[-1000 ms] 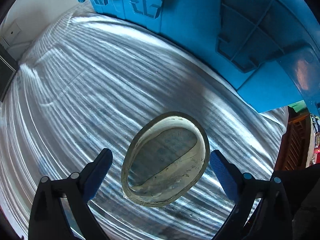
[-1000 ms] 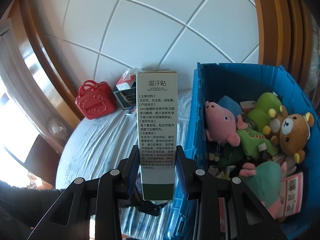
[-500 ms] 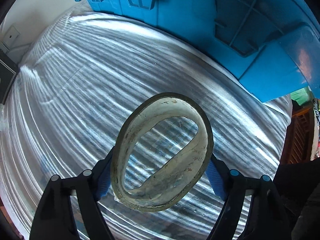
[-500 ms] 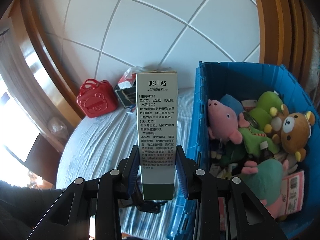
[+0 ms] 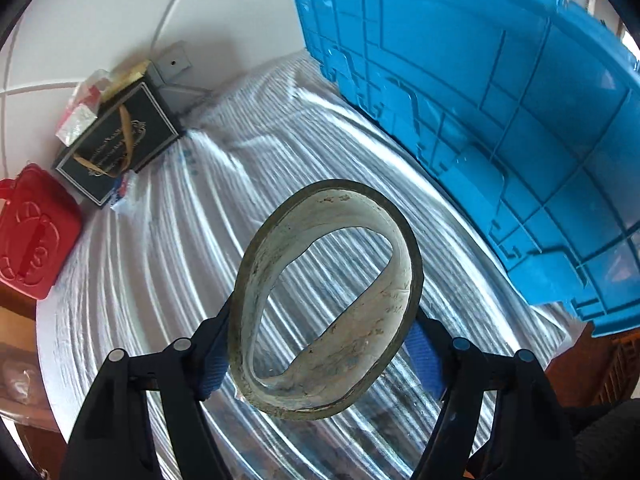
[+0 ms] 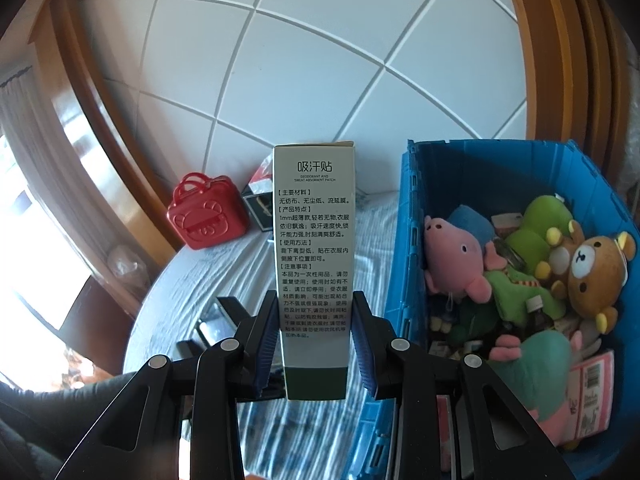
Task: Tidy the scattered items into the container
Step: 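Turn the left gripper holding the glass cup and bring it over the crate, then lower the cup and box into the crate and open both grippers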
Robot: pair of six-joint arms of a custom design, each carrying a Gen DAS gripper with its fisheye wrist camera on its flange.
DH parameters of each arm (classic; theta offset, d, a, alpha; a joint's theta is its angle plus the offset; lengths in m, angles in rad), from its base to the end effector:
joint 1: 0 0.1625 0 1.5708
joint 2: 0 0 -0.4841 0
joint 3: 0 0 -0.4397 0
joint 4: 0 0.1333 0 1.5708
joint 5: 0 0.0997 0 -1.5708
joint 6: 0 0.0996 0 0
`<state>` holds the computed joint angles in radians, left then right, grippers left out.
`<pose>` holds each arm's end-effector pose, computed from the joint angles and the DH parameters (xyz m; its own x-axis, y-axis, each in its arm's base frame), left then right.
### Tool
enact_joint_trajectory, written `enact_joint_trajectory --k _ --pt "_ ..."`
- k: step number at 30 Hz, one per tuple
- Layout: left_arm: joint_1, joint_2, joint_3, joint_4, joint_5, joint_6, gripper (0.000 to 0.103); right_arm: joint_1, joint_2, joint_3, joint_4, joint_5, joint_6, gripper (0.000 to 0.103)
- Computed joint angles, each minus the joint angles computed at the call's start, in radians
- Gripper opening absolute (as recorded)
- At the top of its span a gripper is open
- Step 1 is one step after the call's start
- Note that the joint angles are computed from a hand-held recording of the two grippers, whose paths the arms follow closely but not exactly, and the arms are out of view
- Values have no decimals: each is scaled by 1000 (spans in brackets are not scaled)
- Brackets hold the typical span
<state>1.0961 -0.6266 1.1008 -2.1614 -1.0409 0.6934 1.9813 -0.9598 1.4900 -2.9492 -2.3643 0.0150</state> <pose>-0.2445 -0.8776 0.1718 -0.3207 0.8278 -0.4603 0.8568 0.4607 0.2316 0.3666 -0.6861 0.3652 -0.8603 0.2194 0.4601 -0.2510 0.6032 -0.7571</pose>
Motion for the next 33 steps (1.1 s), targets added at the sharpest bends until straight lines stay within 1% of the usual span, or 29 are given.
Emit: enact_joint_trajectory --k 3,7,14,19,27,33 --pt "-19 -11 -26 2 13 -46 74 -3 -12 14 -21 11 -11 34" --pt "-45 -34 -38 -9 17 -78 74 -8 -30 33 -47 27 -27 34" --pt "-98 -57 -66 -56 6 -80 74 -17 -59 51 -98 47 -71 34" --pt "-131 -50 -105 -90 -17 -56 74 -20 -82 63 -126 53 -98 34" --pt "-182 -21 -145 -114 -54 -34 74 -23 -133 113 -183 29 -122 34" --pt "-220 15 -176 -105 -93 -26 73 -27 -182 164 -226 -9 -118 34"
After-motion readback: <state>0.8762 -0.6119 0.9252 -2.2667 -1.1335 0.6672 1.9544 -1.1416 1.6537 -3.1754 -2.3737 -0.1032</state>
